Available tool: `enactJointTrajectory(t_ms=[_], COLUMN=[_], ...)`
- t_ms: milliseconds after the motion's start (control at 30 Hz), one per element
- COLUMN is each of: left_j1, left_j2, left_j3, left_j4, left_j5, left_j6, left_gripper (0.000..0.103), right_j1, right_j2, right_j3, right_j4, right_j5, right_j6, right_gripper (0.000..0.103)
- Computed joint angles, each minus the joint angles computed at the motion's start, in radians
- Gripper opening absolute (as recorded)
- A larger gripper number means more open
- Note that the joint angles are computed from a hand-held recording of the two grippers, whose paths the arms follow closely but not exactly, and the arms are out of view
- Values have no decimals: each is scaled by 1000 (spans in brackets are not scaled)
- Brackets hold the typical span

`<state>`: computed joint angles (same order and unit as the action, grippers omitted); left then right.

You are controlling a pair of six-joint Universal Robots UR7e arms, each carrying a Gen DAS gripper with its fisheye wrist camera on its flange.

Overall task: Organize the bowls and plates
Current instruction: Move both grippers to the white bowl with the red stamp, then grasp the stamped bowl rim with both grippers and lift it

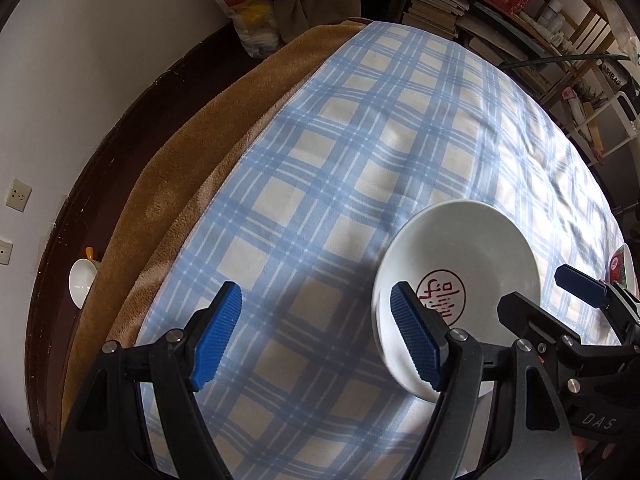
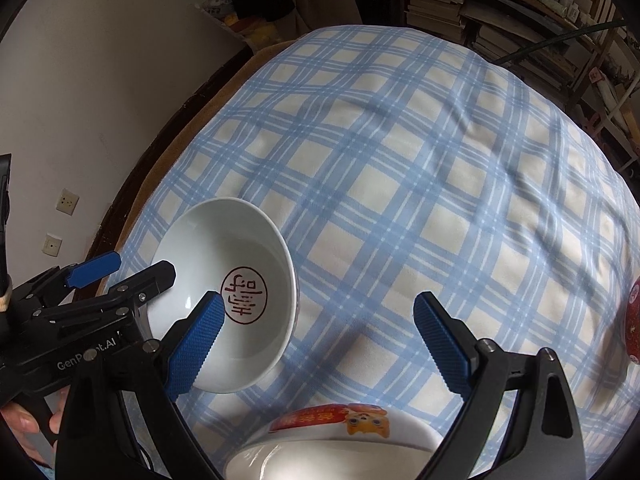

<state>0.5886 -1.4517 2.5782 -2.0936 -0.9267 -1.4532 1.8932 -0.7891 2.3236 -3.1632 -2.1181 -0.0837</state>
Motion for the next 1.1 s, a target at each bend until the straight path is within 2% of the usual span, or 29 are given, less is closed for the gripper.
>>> enactJointTrajectory(t_ms=[133,267,367,400,500,567,633,667,700,733,800,900,1000,1100], left_j1=[13,13,22,23,22,18,19,19,19,18,8,2,-6,-46], left_j2=[12,44,46,46,48,49,51,54,56,60,69,65,47,33], left_j3=[2,-18,-11,-5,10,17,29,33,38,41,34,40,53,58], left_j4=[-25,25,-6,-26,-82,-114,-166,-191,-216,-240,-226,-238,-254,-236], left_j5=[-8,1,-8,-10,-20,-23,-32,-36,-40,-43,-36,-37,-41,-32], left_j6=[13,-4,16,24,59,77,110,123,135,151,147,139,134,127], left_gripper=[76,76,74,67,51,41,30,23,14,11,11,10,9,9], right_j1=[-6,-4,6,7,4,0,-4,-10,-16,-19,-18,-9,6,12], right_j2=[11,16,25,27,25,23,21,15,10,5,4,10,20,29], right_j3=[-6,-10,-11,-11,-15,-15,-12,-8,-4,-1,2,0,1,0], right_j4=[-2,8,-2,-5,17,33,39,41,41,41,41,40,25,12], right_j5=[-2,-9,-32,-36,-30,-21,-5,16,39,58,73,69,48,27], right_j6=[3,0,-9,-11,-5,-3,-1,0,-1,0,0,9,32,55], right_gripper=[100,100,99,97,77,70,52,48,41,32,23,15,15,15])
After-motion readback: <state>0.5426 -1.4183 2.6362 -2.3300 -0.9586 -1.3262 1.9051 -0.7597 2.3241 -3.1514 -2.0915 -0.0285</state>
